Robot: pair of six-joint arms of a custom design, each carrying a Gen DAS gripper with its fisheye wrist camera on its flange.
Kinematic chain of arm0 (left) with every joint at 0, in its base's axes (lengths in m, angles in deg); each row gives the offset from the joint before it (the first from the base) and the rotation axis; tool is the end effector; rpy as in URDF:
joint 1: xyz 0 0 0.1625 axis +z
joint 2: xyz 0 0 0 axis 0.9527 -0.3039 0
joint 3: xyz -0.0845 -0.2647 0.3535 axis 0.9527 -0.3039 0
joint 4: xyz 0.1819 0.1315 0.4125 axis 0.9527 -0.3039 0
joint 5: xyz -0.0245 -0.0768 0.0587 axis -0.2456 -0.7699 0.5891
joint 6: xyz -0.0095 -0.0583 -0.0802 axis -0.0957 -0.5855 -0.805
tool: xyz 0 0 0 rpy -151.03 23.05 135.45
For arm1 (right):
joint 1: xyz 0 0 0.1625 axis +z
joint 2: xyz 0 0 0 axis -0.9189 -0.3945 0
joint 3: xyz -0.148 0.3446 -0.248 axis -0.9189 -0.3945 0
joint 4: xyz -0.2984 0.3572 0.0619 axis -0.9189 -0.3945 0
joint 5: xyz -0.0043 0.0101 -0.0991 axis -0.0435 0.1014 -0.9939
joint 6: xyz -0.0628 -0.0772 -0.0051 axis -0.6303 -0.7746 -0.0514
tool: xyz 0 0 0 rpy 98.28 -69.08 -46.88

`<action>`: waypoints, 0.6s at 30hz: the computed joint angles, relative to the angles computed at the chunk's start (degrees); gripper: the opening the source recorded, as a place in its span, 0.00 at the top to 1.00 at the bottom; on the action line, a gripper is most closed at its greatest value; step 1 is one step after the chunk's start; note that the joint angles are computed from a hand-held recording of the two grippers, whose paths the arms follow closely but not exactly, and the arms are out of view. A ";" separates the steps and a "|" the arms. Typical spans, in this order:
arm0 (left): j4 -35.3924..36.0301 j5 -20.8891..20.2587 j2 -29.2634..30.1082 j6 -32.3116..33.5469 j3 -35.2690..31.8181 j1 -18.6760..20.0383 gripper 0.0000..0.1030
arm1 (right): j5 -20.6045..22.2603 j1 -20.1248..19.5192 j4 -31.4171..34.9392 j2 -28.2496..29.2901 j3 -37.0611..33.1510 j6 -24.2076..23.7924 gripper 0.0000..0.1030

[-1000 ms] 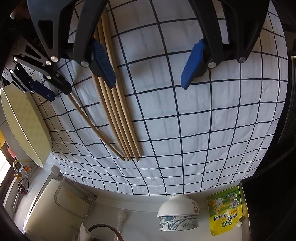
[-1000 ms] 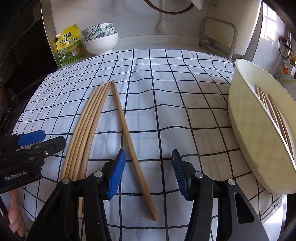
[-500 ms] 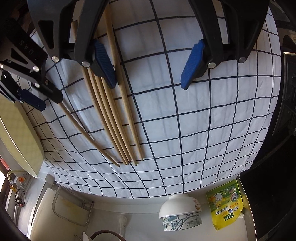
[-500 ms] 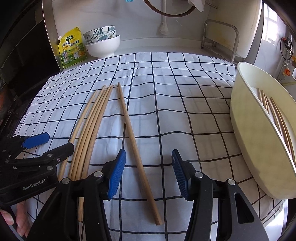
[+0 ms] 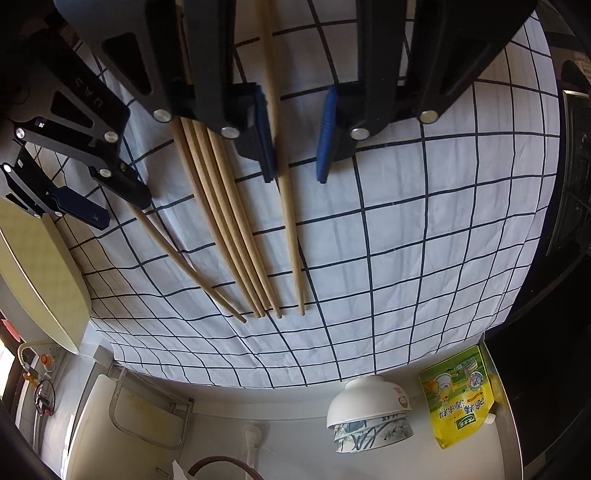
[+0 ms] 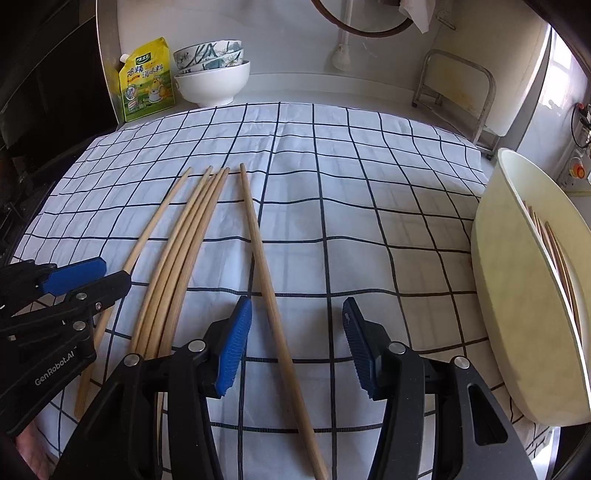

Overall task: Organize utensils
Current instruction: 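Close the right tool on one chopstick while the left tool grasps another, then carry both held chopsticks over the white basin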

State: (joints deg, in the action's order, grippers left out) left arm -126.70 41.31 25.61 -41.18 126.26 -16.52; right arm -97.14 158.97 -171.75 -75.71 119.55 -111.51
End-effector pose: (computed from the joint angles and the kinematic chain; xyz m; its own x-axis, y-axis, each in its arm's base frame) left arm -0.3183 -0.8332 0.0338 -0.7082 0.1792 -0.6829 0.4730 0.8385 -0.2706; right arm 0.1080 -0.8223 0.2115 -0.6536 -0.1321 0.7452 -0.5200 0.7938 -0.3154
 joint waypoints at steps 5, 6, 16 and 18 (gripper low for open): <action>0.73 -2.79 -0.79 -1.00 0.28 0.44 0.93 | 1.39 0.23 1.76 -0.49 0.64 -0.12 0.93; 0.55 -4.61 -1.26 -1.33 0.63 0.71 0.93 | 1.97 0.12 2.29 -0.83 0.86 0.67 0.93; -0.98 -7.76 -3.89 -1.46 3.35 0.35 0.93 | 7.42 0.08 0.96 -5.66 5.10 5.92 0.93; -2.15 -7.89 -4.13 -0.56 3.33 -0.19 0.93 | 8.48 0.37 -0.55 -6.77 5.93 5.83 0.93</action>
State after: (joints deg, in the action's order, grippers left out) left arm -128.86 33.42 21.48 -41.74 129.59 -16.71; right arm -88.67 159.34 -172.31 -82.48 125.49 -105.68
